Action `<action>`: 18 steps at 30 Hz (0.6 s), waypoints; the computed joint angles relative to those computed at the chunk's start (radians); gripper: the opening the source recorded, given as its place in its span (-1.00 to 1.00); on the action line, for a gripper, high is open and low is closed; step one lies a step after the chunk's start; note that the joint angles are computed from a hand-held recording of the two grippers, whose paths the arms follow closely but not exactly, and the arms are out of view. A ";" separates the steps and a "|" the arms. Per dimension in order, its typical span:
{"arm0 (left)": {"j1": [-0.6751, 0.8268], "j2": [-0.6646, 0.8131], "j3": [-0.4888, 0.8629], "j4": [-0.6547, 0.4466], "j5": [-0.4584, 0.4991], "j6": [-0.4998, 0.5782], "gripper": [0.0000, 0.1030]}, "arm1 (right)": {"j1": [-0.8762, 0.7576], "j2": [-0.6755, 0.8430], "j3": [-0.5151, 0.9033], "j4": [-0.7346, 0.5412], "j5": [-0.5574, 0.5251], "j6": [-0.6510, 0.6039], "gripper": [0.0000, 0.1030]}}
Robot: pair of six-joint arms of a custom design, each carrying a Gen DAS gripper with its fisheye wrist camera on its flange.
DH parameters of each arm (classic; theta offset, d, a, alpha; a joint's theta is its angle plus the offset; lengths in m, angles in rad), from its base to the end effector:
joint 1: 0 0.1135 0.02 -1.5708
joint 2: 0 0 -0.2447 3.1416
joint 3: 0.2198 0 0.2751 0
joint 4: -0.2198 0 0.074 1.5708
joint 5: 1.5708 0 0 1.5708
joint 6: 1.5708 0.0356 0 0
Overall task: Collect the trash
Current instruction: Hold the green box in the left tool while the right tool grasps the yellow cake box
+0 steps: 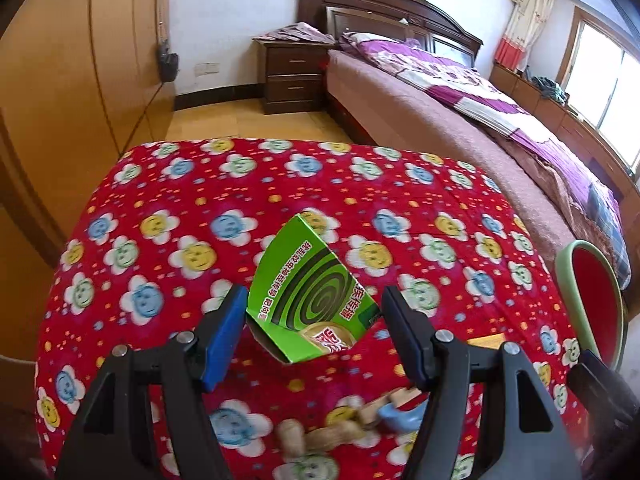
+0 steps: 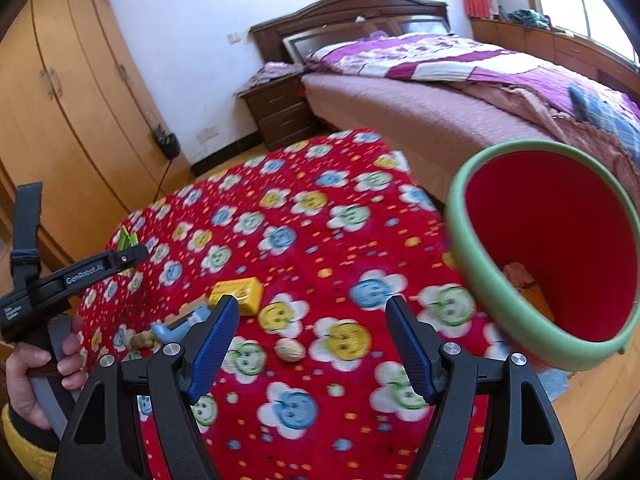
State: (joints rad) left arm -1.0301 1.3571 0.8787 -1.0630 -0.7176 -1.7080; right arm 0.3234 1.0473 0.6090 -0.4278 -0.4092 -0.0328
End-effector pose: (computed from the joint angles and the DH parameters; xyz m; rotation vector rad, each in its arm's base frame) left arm 0.1421 -0.1912 0.1815 -0.8202 2.2862 0.1475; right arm 0.2186 0.0882 0.1845 -0.6133 2.3600 0.6286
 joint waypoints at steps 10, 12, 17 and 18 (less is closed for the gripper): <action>-0.045 -0.088 -0.110 -0.003 -0.024 -0.115 0.34 | 0.223 0.187 0.080 0.073 0.145 0.116 0.48; -0.052 -0.089 -0.119 0.010 -0.030 -0.124 0.34 | 0.247 0.217 0.096 0.079 0.165 0.127 0.48; -0.058 -0.110 -0.150 0.053 -0.042 -0.121 0.34 | 0.303 0.281 0.129 0.092 0.213 0.136 0.49; -0.060 -0.113 -0.155 0.061 -0.044 -0.122 0.34 | 0.311 0.293 0.136 0.092 0.225 0.136 0.49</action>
